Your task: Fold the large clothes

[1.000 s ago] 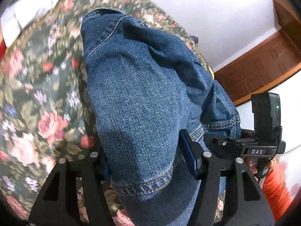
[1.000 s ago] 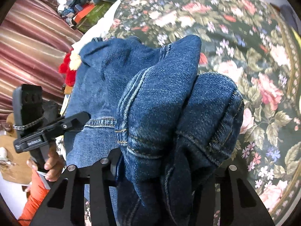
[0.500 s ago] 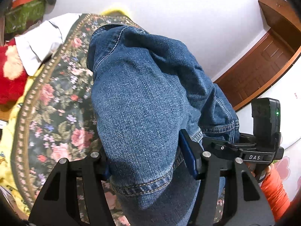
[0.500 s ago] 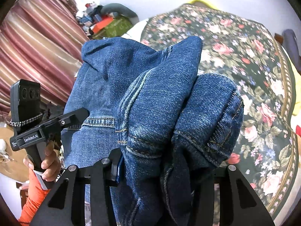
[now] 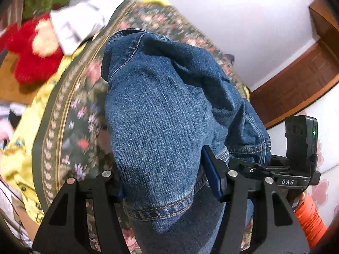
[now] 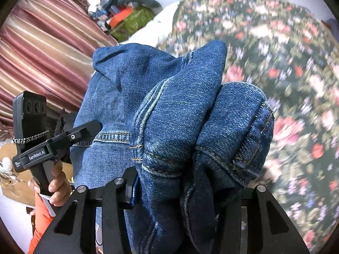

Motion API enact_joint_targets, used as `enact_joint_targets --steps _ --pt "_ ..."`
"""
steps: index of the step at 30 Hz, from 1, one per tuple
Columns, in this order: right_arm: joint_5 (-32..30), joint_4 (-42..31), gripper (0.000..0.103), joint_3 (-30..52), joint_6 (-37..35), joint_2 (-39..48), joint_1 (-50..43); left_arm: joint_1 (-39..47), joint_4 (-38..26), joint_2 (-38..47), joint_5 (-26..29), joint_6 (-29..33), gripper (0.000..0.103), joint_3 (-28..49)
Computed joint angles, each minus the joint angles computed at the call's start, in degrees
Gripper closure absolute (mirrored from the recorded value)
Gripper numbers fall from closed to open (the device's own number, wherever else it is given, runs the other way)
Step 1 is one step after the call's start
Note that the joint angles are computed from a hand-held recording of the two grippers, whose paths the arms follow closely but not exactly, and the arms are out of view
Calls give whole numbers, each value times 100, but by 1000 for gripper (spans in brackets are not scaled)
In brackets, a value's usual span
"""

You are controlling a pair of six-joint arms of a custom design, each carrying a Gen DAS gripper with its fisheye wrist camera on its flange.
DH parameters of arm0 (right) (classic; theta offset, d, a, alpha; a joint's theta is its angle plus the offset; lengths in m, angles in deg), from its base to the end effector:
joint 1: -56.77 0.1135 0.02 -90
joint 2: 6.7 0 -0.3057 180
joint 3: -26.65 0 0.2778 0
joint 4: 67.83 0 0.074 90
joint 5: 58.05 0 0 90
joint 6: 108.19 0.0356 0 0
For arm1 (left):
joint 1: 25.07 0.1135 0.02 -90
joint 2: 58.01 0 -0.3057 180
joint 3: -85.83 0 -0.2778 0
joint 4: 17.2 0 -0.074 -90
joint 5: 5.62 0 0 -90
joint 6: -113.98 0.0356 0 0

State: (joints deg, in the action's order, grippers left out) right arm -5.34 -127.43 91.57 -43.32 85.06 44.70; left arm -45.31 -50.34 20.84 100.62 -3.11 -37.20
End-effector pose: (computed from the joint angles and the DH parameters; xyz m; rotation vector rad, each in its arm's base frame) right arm 0.2819 -0.0382 0.1915 -0.3416 2.7308 0.8528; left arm 0.2599 -0.1064 0.2213 -0.0388 2.6159 -0.6721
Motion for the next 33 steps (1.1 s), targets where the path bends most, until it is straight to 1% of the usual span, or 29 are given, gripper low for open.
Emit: enact_joint_targets --steps 4,7,10,14,16,17,18,19,22,24,28,30,31,33 --pt "247 730 60 -415 304 416 316 276 515 460 289 32 43 -440" --pt "349 1132 60 -577 458 673 405 370 876 832 424 -25 43 -618" --pt "388 1301 60 -607 527 806 478 448 1255 1141 483 -51 42 -804" --pt "570 1466 58 -646 465 813 655 766 1873 1564 896 -96 40 -1077" --pt "614 1461 56 -610 396 857 691 840 2047 1634 923 -76 38 -1231" --pt "632 1398 51 -568 324 898 688 838 2090 1609 877 -67 36 -1296" --pt "649 1330 48 -544 250 909 677 822 2120 1560 804 -55 36 -1359" --pt "672 1211 46 -505 129 895 654 785 2123 1441 679 -40 36 -1443" --pt "769 855 38 -443 -205 751 525 490 1926 876 7 15 36 -1647" --pt "847 610 35 -410 -414 630 381 299 1652 532 -388 57 36 -1703" --pt "836 18 35 -245 -931 323 -33 -176 842 -269 -1381 173 36 -1726" --pt "701 -310 35 -78 -1144 234 -256 -295 542 -647 -1736 189 36 -1721" --pt "640 -384 35 -7 -1218 151 -353 -262 390 -837 -1817 246 36 -1696" --pt "594 -285 35 54 -1284 -37 -439 -280 285 -1084 -2040 283 36 -1650"
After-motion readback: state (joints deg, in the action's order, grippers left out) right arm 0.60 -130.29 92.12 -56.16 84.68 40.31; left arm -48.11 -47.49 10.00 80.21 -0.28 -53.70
